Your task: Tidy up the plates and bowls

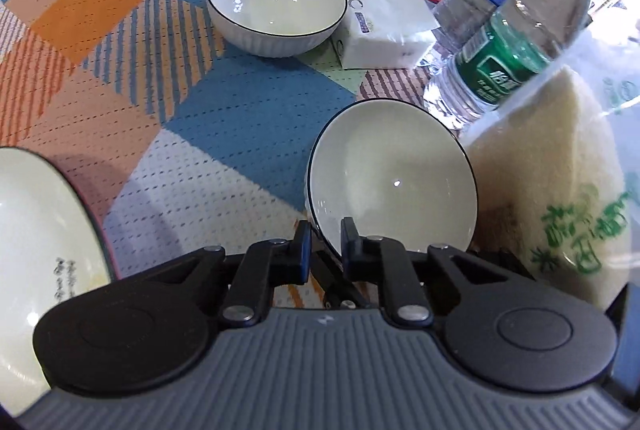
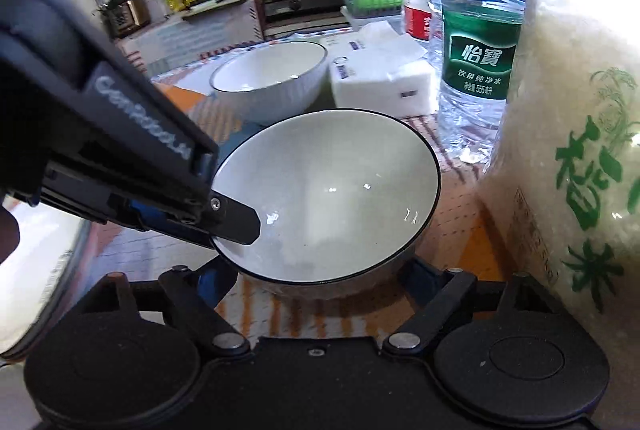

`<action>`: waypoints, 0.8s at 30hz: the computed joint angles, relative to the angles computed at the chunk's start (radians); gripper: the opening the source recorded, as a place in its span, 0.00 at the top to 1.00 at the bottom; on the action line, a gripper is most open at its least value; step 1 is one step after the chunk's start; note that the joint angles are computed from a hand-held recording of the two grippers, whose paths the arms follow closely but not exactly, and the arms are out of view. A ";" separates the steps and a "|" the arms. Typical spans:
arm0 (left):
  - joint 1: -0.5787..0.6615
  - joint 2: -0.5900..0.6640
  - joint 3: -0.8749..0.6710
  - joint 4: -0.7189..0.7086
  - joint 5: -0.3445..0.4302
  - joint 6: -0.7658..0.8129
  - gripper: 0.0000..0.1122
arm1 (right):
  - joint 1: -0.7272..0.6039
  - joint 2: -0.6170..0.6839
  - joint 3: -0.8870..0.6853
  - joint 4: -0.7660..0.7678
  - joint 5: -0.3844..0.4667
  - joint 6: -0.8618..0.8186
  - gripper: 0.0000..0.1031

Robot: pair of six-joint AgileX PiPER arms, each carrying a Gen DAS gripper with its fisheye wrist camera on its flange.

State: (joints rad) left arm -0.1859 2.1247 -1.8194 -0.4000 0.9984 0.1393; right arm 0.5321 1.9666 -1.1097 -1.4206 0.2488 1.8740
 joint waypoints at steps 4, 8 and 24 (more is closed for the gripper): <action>0.019 -0.070 0.067 0.020 0.010 -0.010 0.88 | 0.026 -0.040 0.016 0.067 -0.006 -0.116 0.12; 0.056 -0.149 0.153 0.021 0.000 0.015 0.88 | 0.046 -0.076 0.014 0.236 -0.032 -0.325 0.12; 0.104 -0.143 0.232 0.081 -0.005 0.035 0.87 | 0.071 -0.019 -0.042 0.756 -0.099 -0.976 0.12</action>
State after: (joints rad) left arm -0.0817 1.9814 -1.5872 -0.3188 0.9935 0.1740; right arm 0.6035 1.9477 -1.1515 -0.6645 0.1498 0.8977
